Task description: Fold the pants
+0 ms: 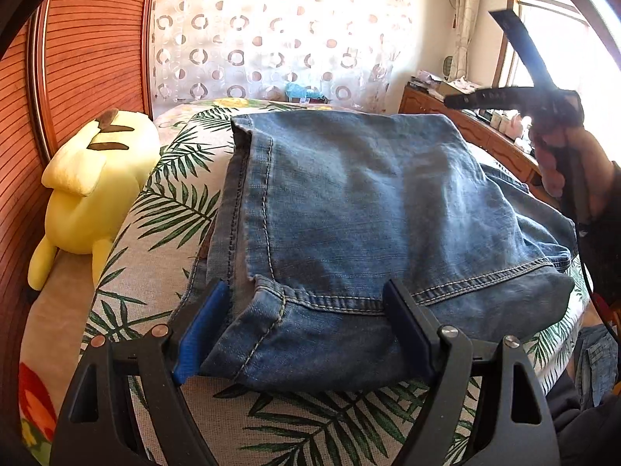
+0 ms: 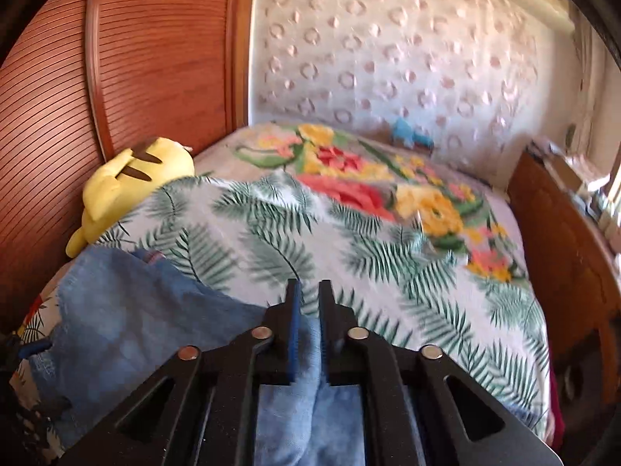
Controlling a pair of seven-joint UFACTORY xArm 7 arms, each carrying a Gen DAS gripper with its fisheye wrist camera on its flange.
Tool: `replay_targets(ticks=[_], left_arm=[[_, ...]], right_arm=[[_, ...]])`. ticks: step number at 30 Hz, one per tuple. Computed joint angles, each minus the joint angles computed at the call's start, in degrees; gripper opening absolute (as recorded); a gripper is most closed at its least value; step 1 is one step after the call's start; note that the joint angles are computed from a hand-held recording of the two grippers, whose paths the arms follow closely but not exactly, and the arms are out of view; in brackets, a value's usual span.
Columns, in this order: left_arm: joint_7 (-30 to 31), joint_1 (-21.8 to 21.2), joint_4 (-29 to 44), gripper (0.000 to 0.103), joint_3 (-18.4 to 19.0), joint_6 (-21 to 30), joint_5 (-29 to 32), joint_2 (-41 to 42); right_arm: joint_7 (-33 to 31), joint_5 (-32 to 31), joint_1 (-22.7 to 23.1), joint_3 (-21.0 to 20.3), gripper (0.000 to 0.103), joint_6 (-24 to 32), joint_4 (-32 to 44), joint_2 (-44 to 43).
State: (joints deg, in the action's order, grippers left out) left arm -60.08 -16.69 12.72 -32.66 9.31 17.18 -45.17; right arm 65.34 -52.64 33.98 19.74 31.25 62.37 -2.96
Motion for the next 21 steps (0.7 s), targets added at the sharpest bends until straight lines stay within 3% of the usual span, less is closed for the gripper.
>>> replay_targets(ticks=[10,17,19,21], left_arm=[[-1.7,-1.4,1.0,0.082,-0.6,4.1,0.4,-4.3],[-0.8,-0.5,4.1,0.082,-1.5,4.4,1.6,-2.7],[-0.6,0.3,5.1,0.082,-1.9,4.0,2.1,-1.5],[-0.5,1.2,5.9,0.082,-2.5,3.2,2.5,-0.2]], right_arm=[[-0.8,4.5,-2.5,1.4,0.018,-10.6,-11.5,-6.2],[-4.0,9.3,-3.7,2.0,0.018,-11.4,-13.3,-3.2],[-2.4,7.8,-4.1,1.7,0.02,-13.2,-14.1,-3.2],[-1.1,6.4,-4.5,1.9,0.028,-12.9,-14.3,-3.3]])
